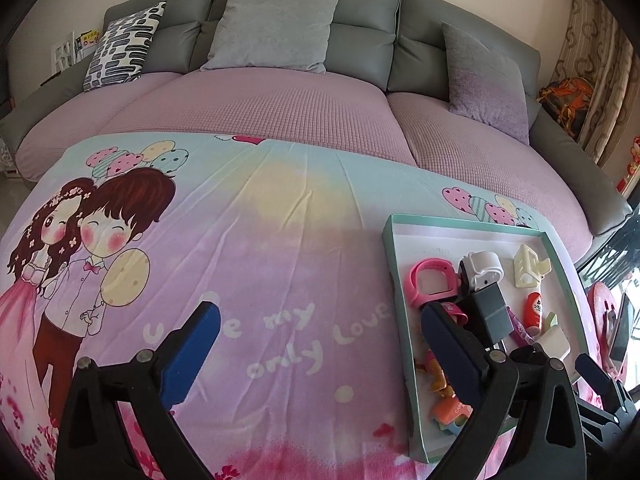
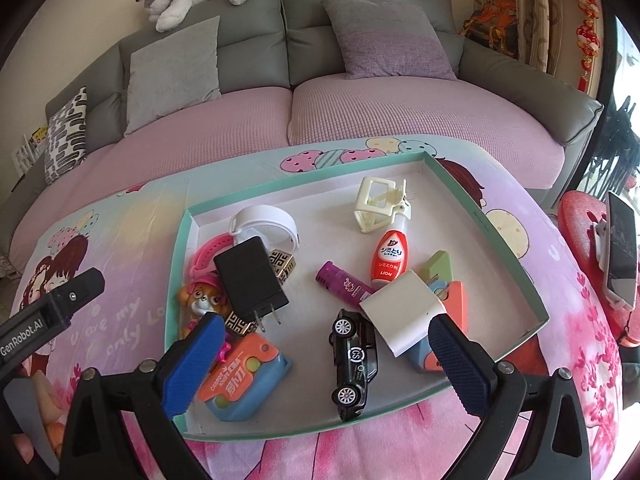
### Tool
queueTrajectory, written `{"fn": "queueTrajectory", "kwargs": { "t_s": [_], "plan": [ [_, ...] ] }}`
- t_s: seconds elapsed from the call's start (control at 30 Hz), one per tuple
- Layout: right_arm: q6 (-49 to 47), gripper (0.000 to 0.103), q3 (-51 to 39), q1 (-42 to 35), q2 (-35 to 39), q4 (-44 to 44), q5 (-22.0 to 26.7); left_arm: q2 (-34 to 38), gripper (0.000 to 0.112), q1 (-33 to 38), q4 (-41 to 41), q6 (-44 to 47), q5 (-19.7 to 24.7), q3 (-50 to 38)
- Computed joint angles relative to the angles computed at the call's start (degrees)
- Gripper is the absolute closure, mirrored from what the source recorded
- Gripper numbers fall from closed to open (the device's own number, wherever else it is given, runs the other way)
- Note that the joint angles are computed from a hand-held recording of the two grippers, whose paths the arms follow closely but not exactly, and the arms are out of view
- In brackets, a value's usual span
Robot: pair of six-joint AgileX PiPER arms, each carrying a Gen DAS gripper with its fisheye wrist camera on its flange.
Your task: Organize rigid objects
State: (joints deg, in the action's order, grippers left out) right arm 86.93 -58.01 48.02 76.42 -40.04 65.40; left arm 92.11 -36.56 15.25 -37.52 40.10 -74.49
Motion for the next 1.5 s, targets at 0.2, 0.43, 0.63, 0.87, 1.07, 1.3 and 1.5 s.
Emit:
{"fn": "queueTrajectory", "kwargs": {
  "t_s": [0.2, 0.43, 0.63, 0.87, 1.07, 1.3, 1.5],
  "plan": [
    [0.4, 0.0, -2.0, 2.8, 1.1, 0.3, 1.6, -2.0, 0.012, 0.9, -0.4, 0.8, 3.6, 2.6],
    [0.5, 0.0, -1.9, 4.1, 2.0, 3.0, 1.4, -5.9, 0.012, 0.0, 5.0, -5.7, 5.0, 5.8],
    [1.0, 0.0, -2.2, 5.4, 2.2, 3.8, 1.9, -5.6, 0.012, -2.7, 10.3, -8.2, 10.3, 6.5],
    [0.5, 0.0, -3.1, 6.2, 2.6, 4.9, 3.1, -7.2, 0.012, -4.4, 12.3, -7.9, 12.2, 9.0],
    [0.2, 0.0, -2.8, 6.0, 2.3, 6.1, 3.4, -7.2, 0.012, -4.7, 12.6, -7.3, 13.5, 9.6],
    [-1.0, 0.0, -3.0, 5.5, 2.8, 7.0, 2.9, -6.0, 0.012, -4.8, 12.2, -6.0, 14.2, 9.3],
    [-2.6, 0.0, -3.0, 4.6, 3.4, 8.2, 2.2, -5.0, 0.012, -4.5, 12.0, -5.3, 14.9, 8.9]
  ]
}}
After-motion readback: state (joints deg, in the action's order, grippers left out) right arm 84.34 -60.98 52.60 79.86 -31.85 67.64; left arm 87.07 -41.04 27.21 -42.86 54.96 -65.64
